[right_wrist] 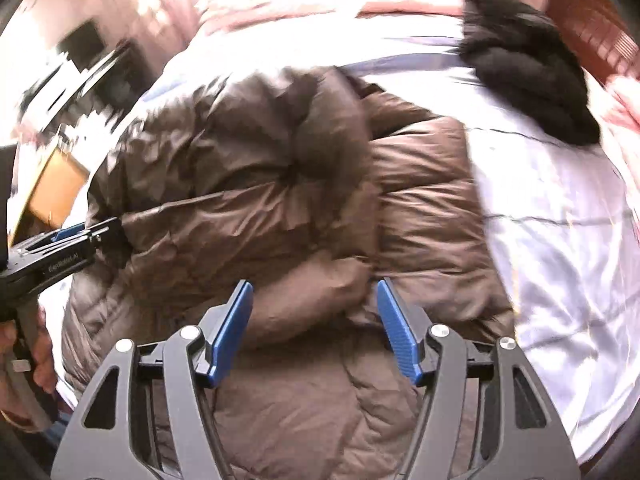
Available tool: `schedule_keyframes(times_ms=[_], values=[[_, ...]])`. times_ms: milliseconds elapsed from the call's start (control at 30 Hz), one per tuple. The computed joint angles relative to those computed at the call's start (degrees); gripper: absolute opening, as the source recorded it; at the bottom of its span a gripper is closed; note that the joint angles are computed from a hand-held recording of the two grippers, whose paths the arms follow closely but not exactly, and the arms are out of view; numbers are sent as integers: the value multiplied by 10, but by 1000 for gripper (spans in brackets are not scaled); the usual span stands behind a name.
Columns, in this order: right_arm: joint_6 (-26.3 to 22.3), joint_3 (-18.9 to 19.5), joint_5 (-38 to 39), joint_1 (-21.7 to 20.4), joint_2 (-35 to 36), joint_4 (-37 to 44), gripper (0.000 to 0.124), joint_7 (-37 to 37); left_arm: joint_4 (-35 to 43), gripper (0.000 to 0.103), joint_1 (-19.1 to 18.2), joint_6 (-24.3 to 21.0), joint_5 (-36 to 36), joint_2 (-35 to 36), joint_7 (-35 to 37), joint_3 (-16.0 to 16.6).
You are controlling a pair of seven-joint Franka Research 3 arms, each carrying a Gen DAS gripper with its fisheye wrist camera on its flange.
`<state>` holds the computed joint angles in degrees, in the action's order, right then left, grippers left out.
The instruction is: Fold large clothes
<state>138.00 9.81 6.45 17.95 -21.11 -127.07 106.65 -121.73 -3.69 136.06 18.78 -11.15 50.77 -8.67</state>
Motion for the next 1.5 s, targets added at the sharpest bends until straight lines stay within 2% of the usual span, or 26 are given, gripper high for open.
schedule_keyframes(times_ms=[100,233,400,467,500,567,600,633,700,767,867,933,1033,1167,1300,1500], values=[[-14,-17,37,0,1,-4,65,8,10,53,-1,19,-41,30,26,13],[-34,-13,44,1,-1,-12,65,12,59,52,2,-19,-12,107,20,5],[-28,-9,39,2,-5,-16,65,4,88,53,-2,-35,-5,136,12,6],[-15,10,-2,-5,-16,-17,65,11,79,53,-1,-19,-11,117,-6,7],[-15,20,-22,-10,-17,-13,65,25,72,57,-2,-14,-8,103,-20,6],[2,38,-67,-11,-26,-12,65,24,47,71,-2,12,2,73,-42,5],[8,43,-81,-10,-28,-12,68,24,34,87,-2,32,14,57,-55,3],[13,49,-95,-9,-31,-12,75,23,24,97,-2,49,21,44,-60,2],[20,61,-122,-7,-36,-13,84,23,3,98,-2,83,33,22,-63,-1],[22,71,-150,-8,-38,-13,86,24,-2,101,-8,94,17,18,-38,0],[20,75,-171,-4,-39,-11,89,20,7,101,-14,79,-7,37,-1,0],[19,69,-165,3,-38,-10,90,16,32,101,-18,44,-29,68,14,-1],[18,64,-158,9,-37,-9,90,10,56,101,-20,0,-4,99,-4,-8],[15,63,-158,10,-35,-6,90,7,88,101,-22,-46,-2,138,13,-5],[9,59,-152,12,-34,-5,90,2,94,101,-26,-52,8,144,6,-5],[-10,53,-135,19,-32,-11,90,-11,56,101,-16,-30,-66,85,34,1]])
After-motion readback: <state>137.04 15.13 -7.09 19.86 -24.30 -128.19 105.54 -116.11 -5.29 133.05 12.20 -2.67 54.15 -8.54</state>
